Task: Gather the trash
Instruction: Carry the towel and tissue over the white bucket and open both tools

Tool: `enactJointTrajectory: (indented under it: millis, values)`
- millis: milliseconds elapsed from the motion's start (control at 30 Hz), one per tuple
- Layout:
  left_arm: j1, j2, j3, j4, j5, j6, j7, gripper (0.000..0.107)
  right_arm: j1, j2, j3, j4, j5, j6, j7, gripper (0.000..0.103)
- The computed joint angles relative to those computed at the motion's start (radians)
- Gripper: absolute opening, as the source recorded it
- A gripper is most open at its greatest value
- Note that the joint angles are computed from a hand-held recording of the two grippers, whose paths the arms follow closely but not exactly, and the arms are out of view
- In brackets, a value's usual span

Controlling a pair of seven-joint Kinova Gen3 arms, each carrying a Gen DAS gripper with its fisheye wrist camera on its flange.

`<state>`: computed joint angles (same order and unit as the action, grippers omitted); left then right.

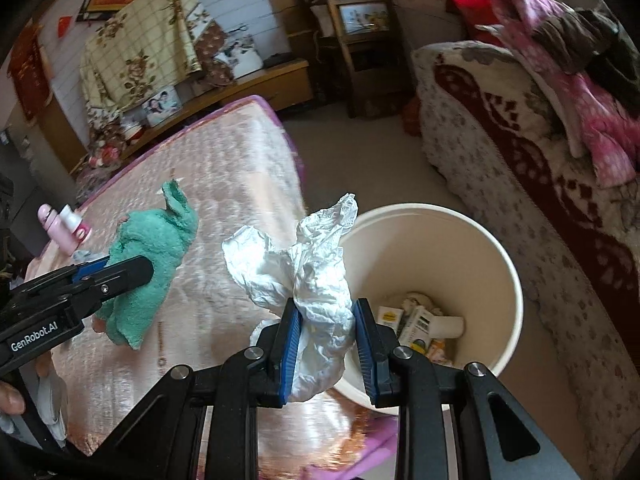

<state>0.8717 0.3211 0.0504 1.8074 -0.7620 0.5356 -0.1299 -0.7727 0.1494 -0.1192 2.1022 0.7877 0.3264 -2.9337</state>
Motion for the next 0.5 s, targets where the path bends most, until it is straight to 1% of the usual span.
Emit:
enactJointTrajectory:
  millis: [67, 167, 433, 500]
  values:
    - [-0.018, 0.023, 0.015, -0.028, 0.025, -0.013, -0.033, 0.031, 0.010, -0.004, 0.010, 0.015, 0.004, -0.006, -0.009, 0.026]
    - [-0.023, 0.050, 0.016, -0.063, 0.063, -0.028, -0.077, 0.031, 0.033, -0.005, 0.018, 0.031, 0.000, -0.018, -0.005, 0.026]
    - [-0.020, 0.106, -0.009, -0.133, 0.189, -0.075, -0.209, 0.031, 0.061, 0.000, 0.053, 0.063, 0.007, -0.048, -0.016, 0.026]
    - [-0.026, 0.114, -0.013, -0.135, 0.223, -0.103, -0.240, 0.031, 0.059, 0.002, 0.062, 0.067, 0.017, -0.047, -0.028, 0.026]
